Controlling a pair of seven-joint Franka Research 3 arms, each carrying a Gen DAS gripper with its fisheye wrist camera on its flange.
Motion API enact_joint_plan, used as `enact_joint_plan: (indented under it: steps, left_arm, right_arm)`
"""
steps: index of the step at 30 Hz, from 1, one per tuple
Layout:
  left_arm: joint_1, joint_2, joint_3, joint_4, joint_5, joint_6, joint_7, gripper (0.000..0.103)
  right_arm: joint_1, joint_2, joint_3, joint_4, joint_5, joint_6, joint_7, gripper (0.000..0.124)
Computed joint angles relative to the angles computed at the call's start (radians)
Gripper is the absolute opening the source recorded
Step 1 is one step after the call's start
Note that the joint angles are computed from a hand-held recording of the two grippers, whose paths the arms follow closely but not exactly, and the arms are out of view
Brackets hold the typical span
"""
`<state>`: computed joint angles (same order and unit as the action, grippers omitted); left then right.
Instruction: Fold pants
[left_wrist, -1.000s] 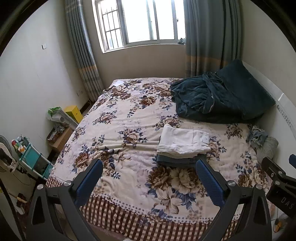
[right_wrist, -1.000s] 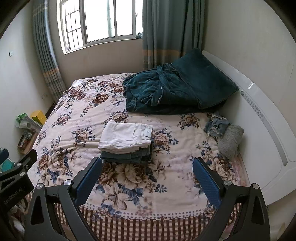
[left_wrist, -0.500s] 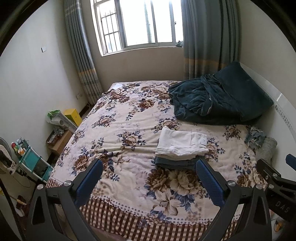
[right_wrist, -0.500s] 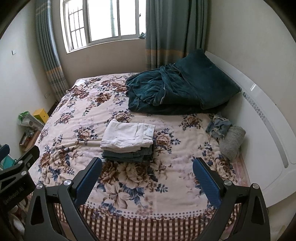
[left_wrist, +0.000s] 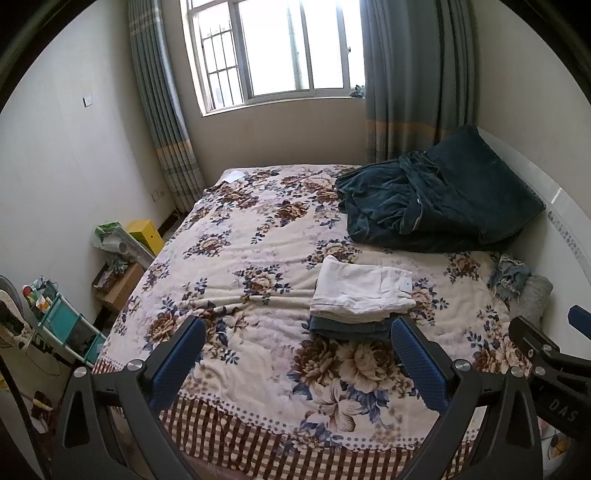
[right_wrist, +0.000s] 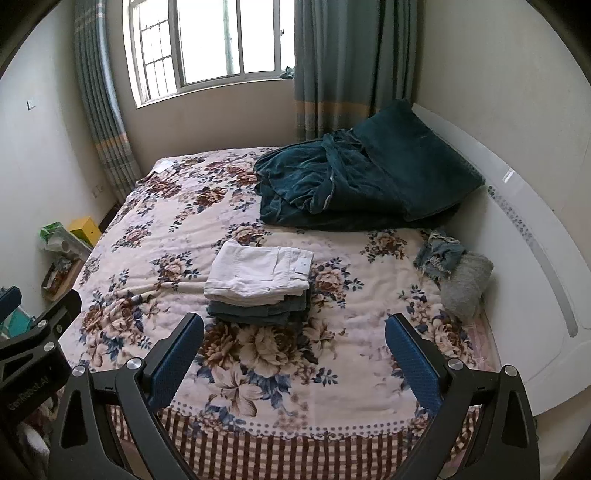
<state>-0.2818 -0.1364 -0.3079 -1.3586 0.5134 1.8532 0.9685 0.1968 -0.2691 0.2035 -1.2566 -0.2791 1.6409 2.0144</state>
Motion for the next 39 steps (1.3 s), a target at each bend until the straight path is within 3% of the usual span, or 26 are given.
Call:
enact_joint_plan:
  steps: [29,39]
  left_arm:
    - [-0.005,0.019,0.001,0.044,0.023,-0.017,0.009,0.103]
    - [-0.004,0.021,0.005,0.043,0.016,-0.003,0.023,0.103]
  right_arm:
    - [0.021,0.045,0.007,0.07,-0.031,-0.023,0.022,0.102]
    - [0.015,0.003,-0.002,0.008,-0.025,-0.003,0.042,0.103]
